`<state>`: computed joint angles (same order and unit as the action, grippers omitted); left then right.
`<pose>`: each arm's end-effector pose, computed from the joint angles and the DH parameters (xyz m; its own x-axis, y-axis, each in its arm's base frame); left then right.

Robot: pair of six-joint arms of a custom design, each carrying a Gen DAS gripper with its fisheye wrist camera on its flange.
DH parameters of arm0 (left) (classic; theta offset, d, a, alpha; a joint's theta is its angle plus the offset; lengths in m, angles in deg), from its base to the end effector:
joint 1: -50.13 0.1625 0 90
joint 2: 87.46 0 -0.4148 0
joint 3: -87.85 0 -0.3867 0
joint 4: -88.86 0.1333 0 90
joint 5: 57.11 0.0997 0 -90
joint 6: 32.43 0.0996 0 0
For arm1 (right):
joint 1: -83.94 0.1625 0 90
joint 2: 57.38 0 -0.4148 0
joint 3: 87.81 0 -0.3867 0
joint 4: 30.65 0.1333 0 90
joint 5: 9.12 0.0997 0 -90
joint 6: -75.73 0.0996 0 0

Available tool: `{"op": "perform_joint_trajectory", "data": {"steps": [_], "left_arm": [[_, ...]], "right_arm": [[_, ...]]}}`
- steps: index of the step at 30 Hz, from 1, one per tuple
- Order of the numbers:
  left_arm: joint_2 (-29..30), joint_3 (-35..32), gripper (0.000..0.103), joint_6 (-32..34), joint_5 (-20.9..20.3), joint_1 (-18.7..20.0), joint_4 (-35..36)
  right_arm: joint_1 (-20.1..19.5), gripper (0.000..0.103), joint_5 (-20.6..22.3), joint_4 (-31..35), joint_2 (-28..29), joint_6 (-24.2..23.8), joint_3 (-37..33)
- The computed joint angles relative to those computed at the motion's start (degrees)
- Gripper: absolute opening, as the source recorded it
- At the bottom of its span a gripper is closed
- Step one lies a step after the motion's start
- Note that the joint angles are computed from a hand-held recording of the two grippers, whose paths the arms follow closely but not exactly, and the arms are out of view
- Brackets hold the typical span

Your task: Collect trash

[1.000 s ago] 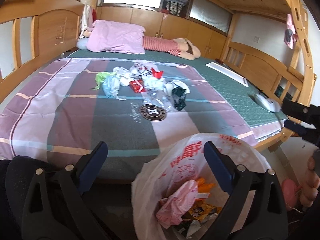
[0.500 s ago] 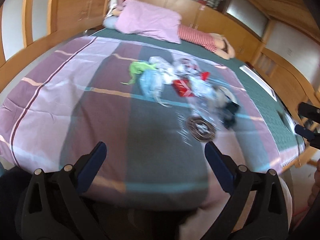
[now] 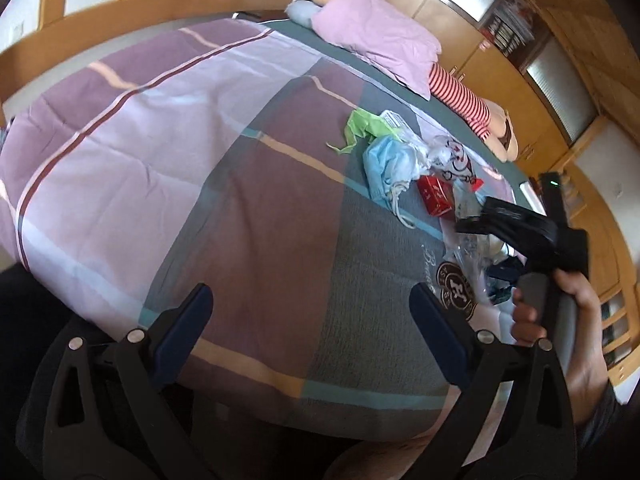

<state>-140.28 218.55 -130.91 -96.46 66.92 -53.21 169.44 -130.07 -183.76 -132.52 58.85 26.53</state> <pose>-0.3166 -0.3152 0.0146 -0.8730 -0.3611 -0.3280 0.0106 0.6582 -0.7527 0.0401 -0.5366 0.2813 -0.8233 -0.0014 0.5676 -0.1749 0.9520 -0.2513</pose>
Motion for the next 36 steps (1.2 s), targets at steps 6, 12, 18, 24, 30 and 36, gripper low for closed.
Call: {"op": "perform_joint_trajectory", "data": {"steps": [6, 12, 18, 24, 30, 36], "left_arm": [[0.3, 0.1, 0.098, -0.3, -1.5, 0.9, -1.6], [-1.0, 1.6, 0.098, -5.6, -0.3, 0.0, -0.8], [-1.6, 1.9, 0.098, -9.4, 0.4, -0.5, 1.4], [-2.0, 2.4, 0.099, -10.1, 0.8, -0.5, 1.1], [-1.7, 2.1, 0.099, -10.0, 0.7, -0.7, 1.3], [-1.2, 1.9, 0.099, -7.9, -0.2, 0.0, -0.5]], "right_arm": [[0.4, 0.046, 1.7, 2.1, -3.0, -4.4, 3.4], [0.5, 0.043, 11.2, 14.9, -11.1, -3.5, 7.6], [3.4, 0.053, 13.4, 19.9, -13.4, -7.3, 10.5], [3.0, 0.07, 17.4, 19.5, -16.6, -10.9, 10.1], [1.6, 0.07, 13.4, 9.8, -19.2, -13.9, 9.4], [-1.9, 0.07, 11.6, -0.1, -16.7, -11.0, 6.8]]}}
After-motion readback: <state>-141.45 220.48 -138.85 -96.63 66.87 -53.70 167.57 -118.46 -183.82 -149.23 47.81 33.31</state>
